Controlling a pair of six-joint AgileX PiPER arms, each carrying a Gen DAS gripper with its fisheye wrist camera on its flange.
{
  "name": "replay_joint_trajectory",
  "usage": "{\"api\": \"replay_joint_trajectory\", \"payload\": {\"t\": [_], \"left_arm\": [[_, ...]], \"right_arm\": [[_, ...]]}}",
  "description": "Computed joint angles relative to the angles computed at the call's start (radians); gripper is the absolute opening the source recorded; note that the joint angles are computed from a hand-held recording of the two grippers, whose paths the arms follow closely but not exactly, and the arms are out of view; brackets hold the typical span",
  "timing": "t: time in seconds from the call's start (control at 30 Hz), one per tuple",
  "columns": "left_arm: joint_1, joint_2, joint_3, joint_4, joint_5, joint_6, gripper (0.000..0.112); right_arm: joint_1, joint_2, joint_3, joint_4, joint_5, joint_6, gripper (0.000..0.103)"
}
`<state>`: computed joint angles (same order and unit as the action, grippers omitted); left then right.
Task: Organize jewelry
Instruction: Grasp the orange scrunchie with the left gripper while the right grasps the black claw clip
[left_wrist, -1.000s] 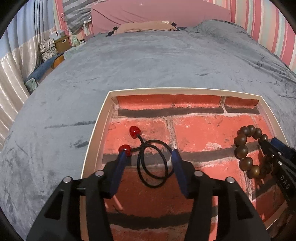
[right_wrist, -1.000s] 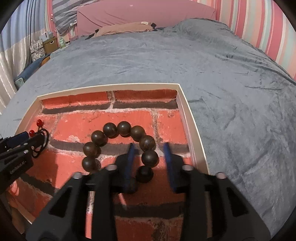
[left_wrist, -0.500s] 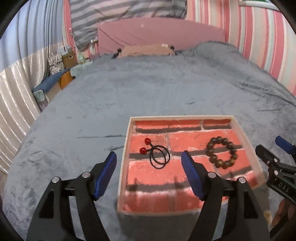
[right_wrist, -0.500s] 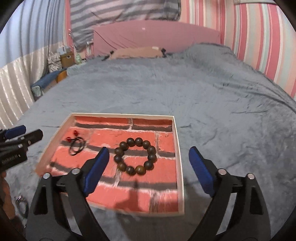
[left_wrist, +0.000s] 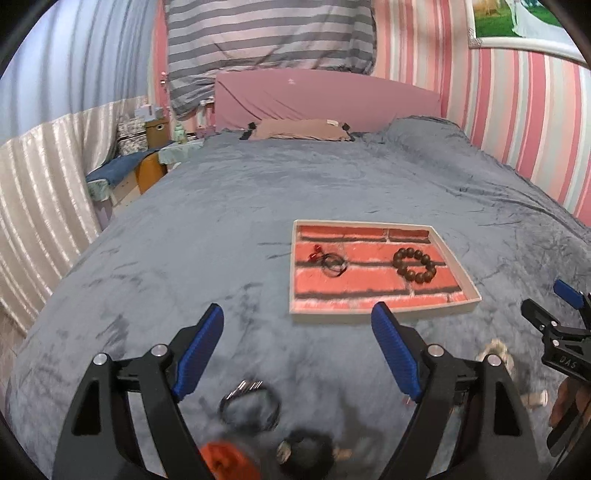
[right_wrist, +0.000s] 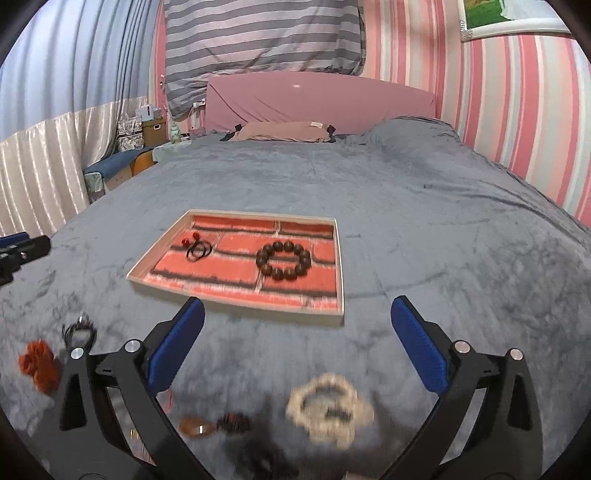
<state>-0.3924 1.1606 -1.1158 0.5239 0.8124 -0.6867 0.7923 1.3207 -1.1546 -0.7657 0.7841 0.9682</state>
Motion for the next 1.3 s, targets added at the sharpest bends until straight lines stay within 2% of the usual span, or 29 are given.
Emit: {"api": "replay_joint_trajectory", "payload": {"t": [0.03, 0.07, 0.13, 0.23, 0.37, 0.43, 0.5, 0.6, 0.73, 0.9, 1.1, 1.3], "left_arm": [[-0.01, -0.036, 0.033, 0.019, 0.009, -0.019, 0.089], [-0.024, -0.074, 0.068, 0.048, 0.02, -0.048, 0.091], [-0.069, -0.155, 0.14, 0.117, 0.058, -0.116, 0.091], [-0.097, -0.253, 0.22, 0.114, 0.084, -0.127, 0.091], [-0.209, -0.364, 0.346, 0.205, 0.147, -0.264, 0.091], [-0.203, -0.409, 0.393, 0.185, 0.134, -0.26, 0.091], [-0.237, -0.448, 0.444, 0.208, 0.152, -0.303, 0.091], [-0.213, -0.478, 0.509, 0.191, 0.128, -0.301, 0.091], [-0.097, -0.487, 0.571, 0.11, 0.032, -0.217, 0.091], [-0.087, -0.47, 0.626, 0.162, 0.004, -0.254, 0.091], [-0.023, -0.459, 0.652, 0.149, -0.065, -0.206, 0.091], [0.15, -0.442, 0.666, -0.034, -0.195, 0.029, 0.091]], "right_arm": [[0.02, -0.02, 0.027, -0.011, 0.008, 0.026, 0.098], [0.048, -0.045, 0.063, -0.028, 0.021, 0.066, 0.099], [0.1, -0.078, 0.118, -0.067, 0.053, 0.135, 0.098], [0.2, -0.109, 0.205, -0.148, 0.119, 0.272, 0.098], [0.301, -0.118, 0.306, -0.199, 0.171, 0.426, 0.098], [0.339, -0.116, 0.35, -0.218, 0.186, 0.496, 0.098], [0.385, -0.11, 0.391, -0.241, 0.2, 0.579, 0.098], [0.415, -0.087, 0.415, -0.252, 0.206, 0.631, 0.098], [0.425, -0.068, 0.411, -0.255, 0.215, 0.634, 0.098], [0.394, -0.05, 0.41, -0.232, 0.185, 0.621, 0.098], [0.361, -0.032, 0.412, -0.208, 0.153, 0.6, 0.098], [0.332, -0.017, 0.409, -0.194, 0.132, 0.59, 0.098]]}}
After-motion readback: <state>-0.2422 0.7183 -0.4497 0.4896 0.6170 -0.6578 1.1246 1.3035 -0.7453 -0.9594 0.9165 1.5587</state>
